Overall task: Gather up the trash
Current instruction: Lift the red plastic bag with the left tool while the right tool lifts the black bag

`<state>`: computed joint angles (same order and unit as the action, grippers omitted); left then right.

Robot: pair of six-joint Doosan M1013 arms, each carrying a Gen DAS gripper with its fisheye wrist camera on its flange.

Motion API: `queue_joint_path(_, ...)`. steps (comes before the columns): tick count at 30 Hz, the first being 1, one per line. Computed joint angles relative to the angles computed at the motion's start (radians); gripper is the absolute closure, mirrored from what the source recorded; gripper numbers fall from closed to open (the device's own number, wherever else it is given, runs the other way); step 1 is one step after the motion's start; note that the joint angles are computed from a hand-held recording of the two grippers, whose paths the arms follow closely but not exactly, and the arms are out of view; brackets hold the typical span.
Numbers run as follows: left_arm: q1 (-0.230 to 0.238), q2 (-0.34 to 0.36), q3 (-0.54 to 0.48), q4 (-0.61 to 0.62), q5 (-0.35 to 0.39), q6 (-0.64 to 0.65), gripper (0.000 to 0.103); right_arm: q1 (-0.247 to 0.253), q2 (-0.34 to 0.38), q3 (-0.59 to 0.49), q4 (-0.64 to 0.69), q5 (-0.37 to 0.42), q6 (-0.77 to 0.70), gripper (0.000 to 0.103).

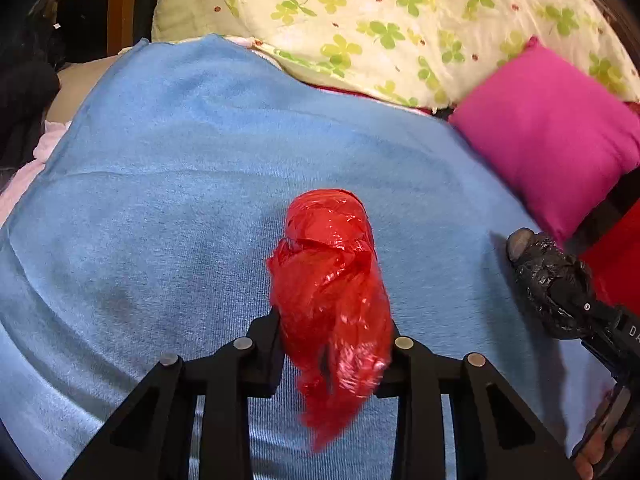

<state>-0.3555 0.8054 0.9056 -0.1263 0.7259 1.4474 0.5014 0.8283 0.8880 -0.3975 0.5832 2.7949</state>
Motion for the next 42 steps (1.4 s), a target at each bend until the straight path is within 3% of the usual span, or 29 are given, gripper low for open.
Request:
queue_joint_path(6,-0.012,-0.086,0.109,0.060,-0.079,-0.021,0.070,0.022,-0.043,0.036,-0.069,-0.058,0.042,0.065)
queue_joint_path(11,-0.029,-0.183,0.229,0.134,-0.136,-0.115,0.070,0.055,-0.089,0.077,-0.107,-0.106,0.032,0.065)
queue_joint_path(17,-0.073,-0.339,0.451,0.267,-0.284,-0.230,0.070,0.095,-0.163,0.175,-0.142,-0.149,0.041,0.065)
queue_joint_path(19,-0.089,-0.388,0.537,0.299,-0.326,-0.258,0.070,0.112,-0.200,0.233,-0.225,-0.165,0.111,0.065)
queue_joint_path(23,-0.114,-0.442,0.628,0.354,-0.338,-0.273,0.070,0.145,-0.270,0.350,-0.396,-0.169,0.280,0.065)
queue_joint_path(28,-0.148,-0.498,0.718,0.627,-0.408,-0.511,0.070,0.189,-0.347,0.468,-0.653,-0.141,0.492,0.065)
queue_joint_path(32,-0.171,-0.525,0.750,0.732,-0.392,-0.624,0.070,0.225,-0.398,0.548,-0.848,-0.103,0.643,0.065)
queue_joint_path(35,-0.189,-0.543,0.765,0.736,-0.379,-0.635,0.070,0.244,-0.425,0.588,-0.930,-0.084,0.723,0.065)
queue_joint_path(42,-0.239,-0.583,0.788,0.931,-0.311,-0.787,0.070,0.274,-0.465,0.650,-0.999,-0.049,0.794,0.065)
